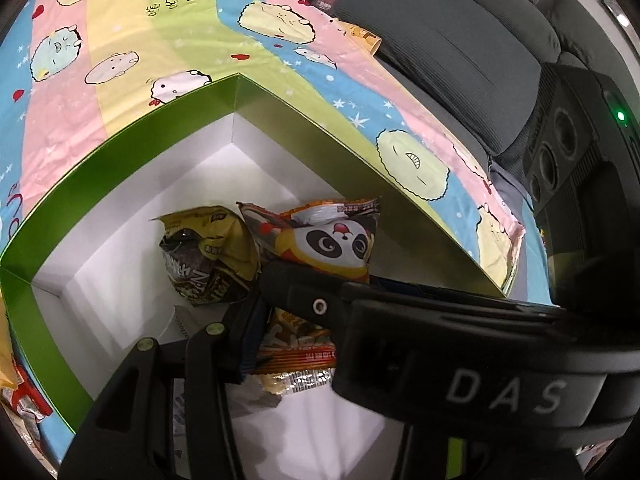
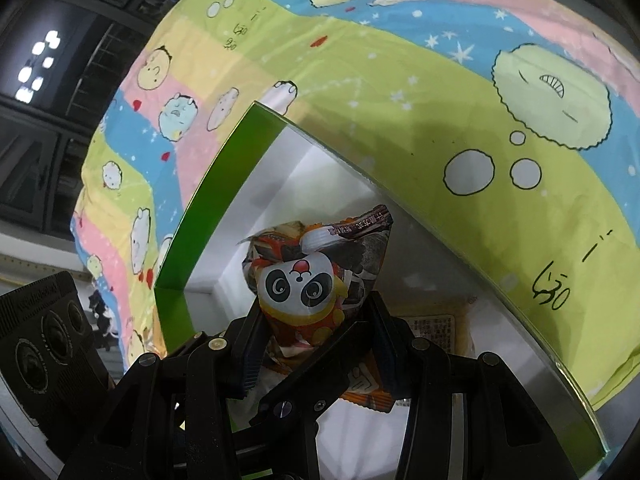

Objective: Organize snacks
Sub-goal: 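Lower the panda bag into the box and open the right gripper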

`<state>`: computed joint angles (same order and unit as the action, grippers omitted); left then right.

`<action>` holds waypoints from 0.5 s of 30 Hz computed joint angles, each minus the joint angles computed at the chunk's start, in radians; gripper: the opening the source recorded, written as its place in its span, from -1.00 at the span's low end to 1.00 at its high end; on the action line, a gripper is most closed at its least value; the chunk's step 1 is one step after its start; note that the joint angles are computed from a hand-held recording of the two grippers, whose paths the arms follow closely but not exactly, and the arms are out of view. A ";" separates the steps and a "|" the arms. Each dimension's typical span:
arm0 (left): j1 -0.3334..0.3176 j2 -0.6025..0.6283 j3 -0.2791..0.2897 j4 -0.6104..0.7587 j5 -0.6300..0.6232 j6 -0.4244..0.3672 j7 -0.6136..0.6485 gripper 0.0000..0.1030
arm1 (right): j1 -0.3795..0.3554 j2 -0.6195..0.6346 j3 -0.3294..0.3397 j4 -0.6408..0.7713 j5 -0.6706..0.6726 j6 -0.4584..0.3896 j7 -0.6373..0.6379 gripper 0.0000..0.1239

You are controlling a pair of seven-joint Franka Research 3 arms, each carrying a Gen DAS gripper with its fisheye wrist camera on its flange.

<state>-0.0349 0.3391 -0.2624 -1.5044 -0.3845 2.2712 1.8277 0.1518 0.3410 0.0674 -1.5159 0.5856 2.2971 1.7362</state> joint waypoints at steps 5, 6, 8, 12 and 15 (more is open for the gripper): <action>0.003 0.008 0.003 0.010 0.000 -0.014 -0.014 0.10 | 0.000 -0.003 -0.002 -0.005 0.005 0.004 0.017 -0.20; 0.002 0.008 0.006 0.010 0.006 -0.017 -0.028 0.16 | 0.000 -0.006 -0.003 -0.009 0.006 0.005 0.023 -0.20; 0.003 0.005 0.010 0.009 0.010 -0.026 -0.052 0.31 | 0.004 -0.015 -0.007 -0.020 -0.006 0.017 0.034 -0.20; 0.016 -0.066 0.009 -0.084 -0.024 0.063 -0.022 0.37 | 0.015 -0.035 -0.014 -0.038 -0.040 0.043 0.046 -0.18; 0.020 -0.125 0.016 -0.150 -0.047 0.117 -0.005 0.55 | 0.026 -0.062 -0.020 -0.069 -0.072 0.090 0.057 -0.01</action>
